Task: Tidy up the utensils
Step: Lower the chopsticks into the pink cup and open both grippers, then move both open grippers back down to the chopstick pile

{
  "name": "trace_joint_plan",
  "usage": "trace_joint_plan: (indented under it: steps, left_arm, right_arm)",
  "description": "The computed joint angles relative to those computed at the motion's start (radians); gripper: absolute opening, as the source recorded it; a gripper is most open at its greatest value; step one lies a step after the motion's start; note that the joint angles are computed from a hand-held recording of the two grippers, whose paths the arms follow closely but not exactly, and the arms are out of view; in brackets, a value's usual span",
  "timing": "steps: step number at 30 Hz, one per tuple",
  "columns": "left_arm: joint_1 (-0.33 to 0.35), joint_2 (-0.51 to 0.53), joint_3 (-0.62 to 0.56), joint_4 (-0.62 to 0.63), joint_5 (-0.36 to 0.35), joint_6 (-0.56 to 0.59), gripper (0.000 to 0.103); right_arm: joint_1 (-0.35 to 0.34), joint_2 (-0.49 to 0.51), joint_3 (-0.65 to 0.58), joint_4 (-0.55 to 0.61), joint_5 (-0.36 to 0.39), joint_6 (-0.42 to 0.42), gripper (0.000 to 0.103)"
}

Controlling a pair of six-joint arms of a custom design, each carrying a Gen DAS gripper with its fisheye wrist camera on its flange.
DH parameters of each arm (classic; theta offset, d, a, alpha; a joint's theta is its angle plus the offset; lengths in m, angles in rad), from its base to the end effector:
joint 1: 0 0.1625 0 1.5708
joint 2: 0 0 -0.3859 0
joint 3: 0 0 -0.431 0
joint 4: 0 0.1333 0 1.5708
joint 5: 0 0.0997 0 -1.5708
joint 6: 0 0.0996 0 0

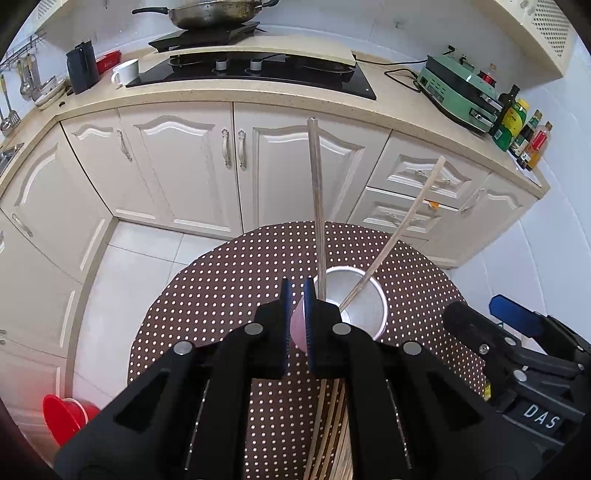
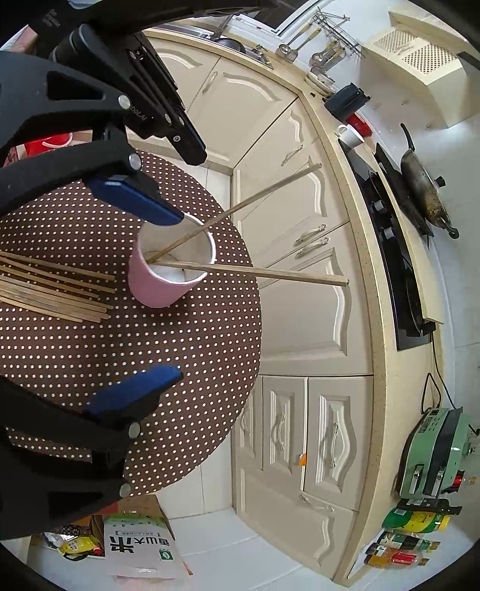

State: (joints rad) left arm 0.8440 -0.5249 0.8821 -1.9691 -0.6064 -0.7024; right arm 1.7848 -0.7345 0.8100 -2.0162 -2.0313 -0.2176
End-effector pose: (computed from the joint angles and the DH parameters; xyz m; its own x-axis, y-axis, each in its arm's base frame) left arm -0.3972 -0.7705 0.1526 -0.7711 -0.2126 -0.6001 0.2171 0.7983 -0.5618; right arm 0.2657 -0.8033 0.3415 -0.8453 -0.2292 0.4826 -0.3897 0.8824 -0.2635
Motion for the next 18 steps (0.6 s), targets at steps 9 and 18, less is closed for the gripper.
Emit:
trace_joint_plan:
  steps: [9,18]
  left_arm:
    - [-0.045,-0.083,0.149,-0.071,0.062,-0.004,0.064]
    - [-0.09,-0.156,0.273,-0.11,0.061,0.013,0.066]
  right_arm:
    - [0.009,-0.111,0.154,-0.075,-0.015,-0.011,0.089]
    - [0.008,-0.21,0.286,-0.108,-0.025,0.007,0.091]
